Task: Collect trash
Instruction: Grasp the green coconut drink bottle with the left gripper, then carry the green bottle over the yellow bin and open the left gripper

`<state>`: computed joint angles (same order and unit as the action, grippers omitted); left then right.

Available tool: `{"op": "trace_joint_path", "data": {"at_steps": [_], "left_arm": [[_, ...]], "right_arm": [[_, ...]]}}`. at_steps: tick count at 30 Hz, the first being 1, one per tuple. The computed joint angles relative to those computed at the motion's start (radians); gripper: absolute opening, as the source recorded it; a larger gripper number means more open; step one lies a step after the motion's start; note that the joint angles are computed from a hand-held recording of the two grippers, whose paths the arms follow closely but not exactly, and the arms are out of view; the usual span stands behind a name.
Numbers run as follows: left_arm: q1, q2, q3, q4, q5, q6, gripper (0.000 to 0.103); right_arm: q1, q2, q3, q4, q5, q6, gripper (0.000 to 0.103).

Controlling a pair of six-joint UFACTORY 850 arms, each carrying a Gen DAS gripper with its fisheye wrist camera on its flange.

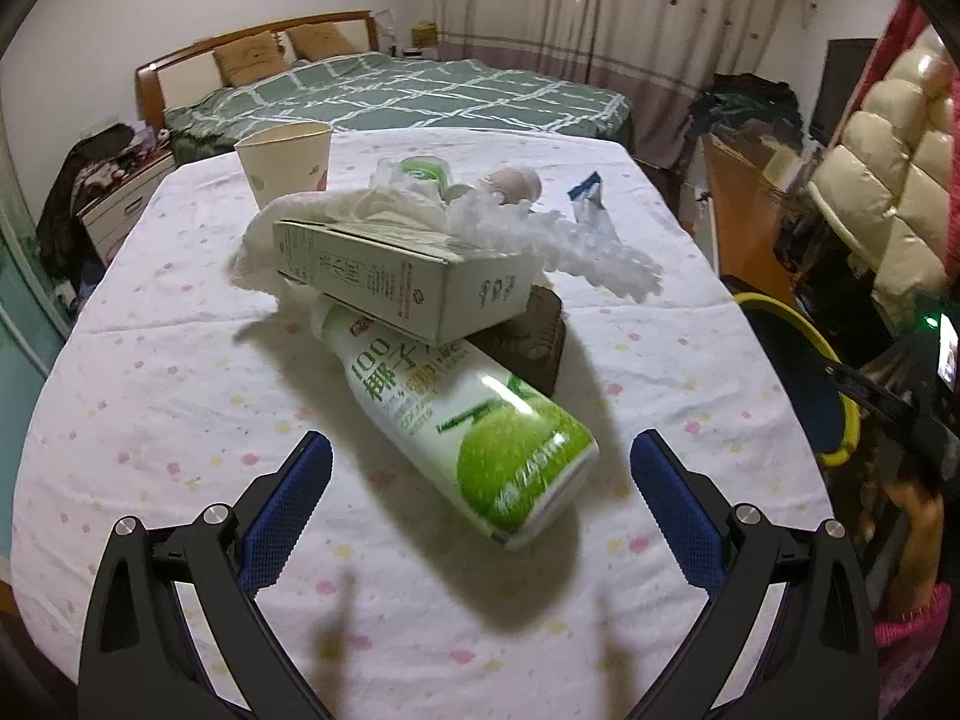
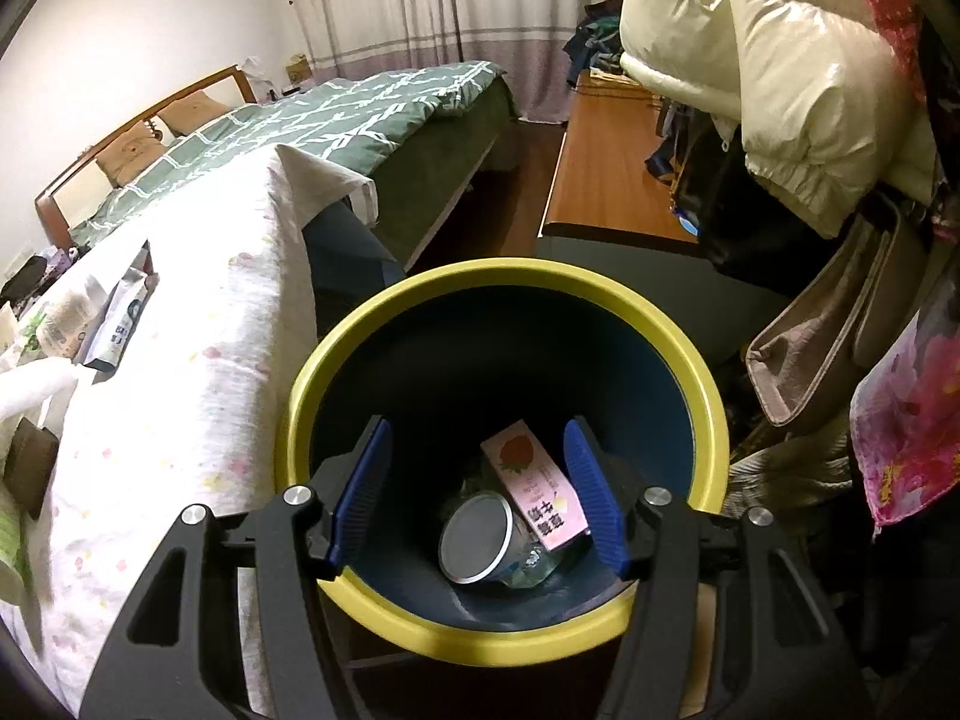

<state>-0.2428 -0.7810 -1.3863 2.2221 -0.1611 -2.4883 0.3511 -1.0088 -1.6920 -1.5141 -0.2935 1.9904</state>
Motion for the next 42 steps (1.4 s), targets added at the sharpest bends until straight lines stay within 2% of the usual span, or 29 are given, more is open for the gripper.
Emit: {"op": "trace_joint_path", "data": {"at_steps": [5, 10, 16, 18, 19, 23, 27, 29, 32, 34, 37, 40, 42], "left_arm": [[0.011, -0.056, -0.063, -0.244, 0.028, 0.208, 0.098], [0.031, -0.061, -0.056, -0.271, 0.028, 0.23, 0.098], [0.068, -0.023, 0.014, -0.301, -0.04, 0.262, 0.098], [0.079, -0.008, 0.043, -0.255, -0.073, 0.201, 0.098], [0.089, -0.001, 0.057, -0.174, -0.076, 0.114, 0.098], [0.105, -0.003, 0.067, 0.002, -0.052, -0.064, 0.098], [0.097, -0.023, 0.055, 0.023, -0.056, -0.083, 0.098], [0.09, -0.03, 0.049, -0.019, -0.079, -0.052, 0.098], [0.086, -0.029, 0.054, -0.039, -0.102, -0.041, 0.084], [0.092, -0.026, 0.061, 0.043, -0.098, -0.127, 0.07], [0.091, -0.016, 0.078, 0.11, -0.132, -0.18, 0.057], [0.091, -0.001, 0.092, 0.145, -0.164, -0.166, 0.056], [0.09, 0.023, 0.12, 0.162, -0.217, -0.163, 0.056]], "right_arm": [[0.0, 0.005, 0.007, -0.021, 0.013, 0.022, 0.057], [0.001, 0.005, 0.008, -0.031, 0.022, 0.029, 0.057], [0.005, 0.014, 0.02, -0.069, 0.025, 0.069, 0.058], [0.008, 0.017, 0.022, -0.078, 0.022, 0.075, 0.058], [0.01, 0.017, 0.021, -0.079, 0.022, 0.075, 0.058], [0.019, 0.019, 0.017, -0.07, 0.018, 0.061, 0.058], [0.026, 0.021, 0.014, -0.06, 0.015, 0.041, 0.058], [0.026, 0.021, 0.013, -0.047, 0.014, 0.026, 0.058], [0.023, 0.016, 0.008, -0.03, 0.019, 0.012, 0.058], [0.024, 0.016, 0.009, -0.033, 0.019, 0.019, 0.058], [0.024, 0.015, 0.008, -0.038, 0.024, 0.024, 0.058], [0.025, 0.019, 0.014, -0.062, 0.025, 0.046, 0.058], [0.025, 0.021, 0.019, -0.081, 0.024, 0.066, 0.058]]}}
